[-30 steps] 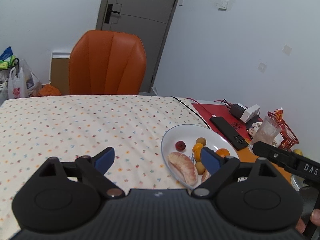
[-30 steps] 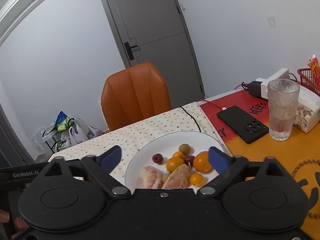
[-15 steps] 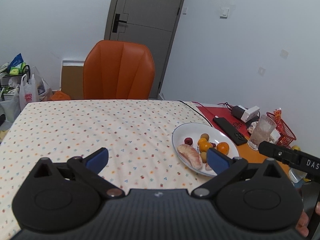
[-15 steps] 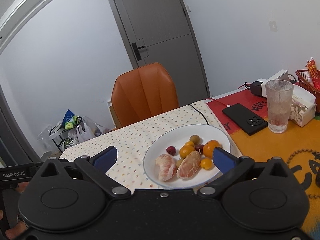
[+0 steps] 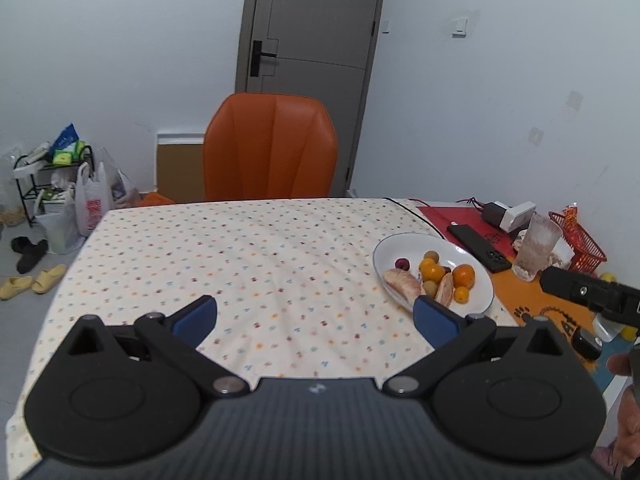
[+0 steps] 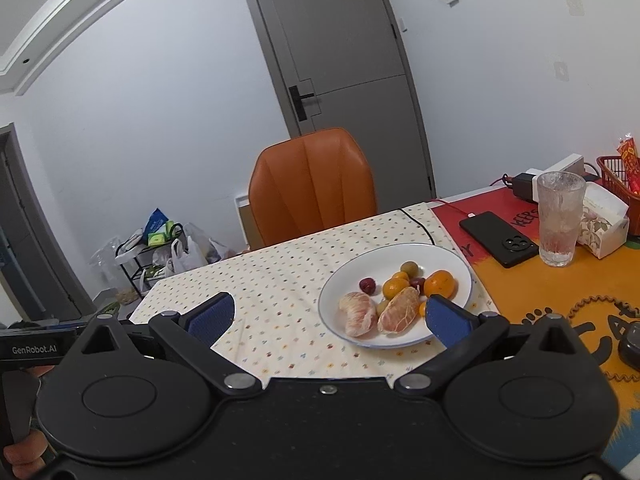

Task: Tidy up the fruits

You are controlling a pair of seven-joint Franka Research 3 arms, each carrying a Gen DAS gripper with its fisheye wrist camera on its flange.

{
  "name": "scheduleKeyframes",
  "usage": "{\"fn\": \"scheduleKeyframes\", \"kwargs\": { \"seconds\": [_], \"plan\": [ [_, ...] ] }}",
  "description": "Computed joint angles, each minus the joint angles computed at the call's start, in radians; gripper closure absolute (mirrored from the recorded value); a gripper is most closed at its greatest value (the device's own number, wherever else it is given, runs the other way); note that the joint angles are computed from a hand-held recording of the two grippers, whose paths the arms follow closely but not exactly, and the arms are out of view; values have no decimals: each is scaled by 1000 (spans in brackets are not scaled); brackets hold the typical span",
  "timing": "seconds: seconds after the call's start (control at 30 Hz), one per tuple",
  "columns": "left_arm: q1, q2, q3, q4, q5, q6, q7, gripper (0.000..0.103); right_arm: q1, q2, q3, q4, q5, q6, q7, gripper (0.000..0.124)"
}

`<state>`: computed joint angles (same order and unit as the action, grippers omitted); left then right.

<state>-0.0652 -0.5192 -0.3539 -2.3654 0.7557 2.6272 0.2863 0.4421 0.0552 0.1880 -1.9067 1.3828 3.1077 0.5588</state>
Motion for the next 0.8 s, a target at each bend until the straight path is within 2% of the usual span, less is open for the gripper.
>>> {"fn": "scheduleKeyframes", "kwargs": {
  "seconds": [0.23, 0.4, 0.53, 0.63, 0.8],
  "plan": [
    [-30, -88, -11, -43, -26, -56, 10, 0, 19, -60, -7, -66, -41, -5, 34, 21],
    [-50, -148, -18, -72, -54, -99, 18, 0, 45, -109, -23, -103, 57, -3, -68, 21],
    [-68, -189, -26, -91, -76, -132, 24, 0, 57, -150, -35, -143, 55, -15, -71, 21],
    [-81, -217, -32, -108, -89, -145, 21, 0, 73, -182, -43, -166, 104, -8, -124, 21],
    [-110, -257, -45, -126, -114, -189, 32, 0, 86, -229, -55, -213, 48, -28, -77, 21]
  ]
}}
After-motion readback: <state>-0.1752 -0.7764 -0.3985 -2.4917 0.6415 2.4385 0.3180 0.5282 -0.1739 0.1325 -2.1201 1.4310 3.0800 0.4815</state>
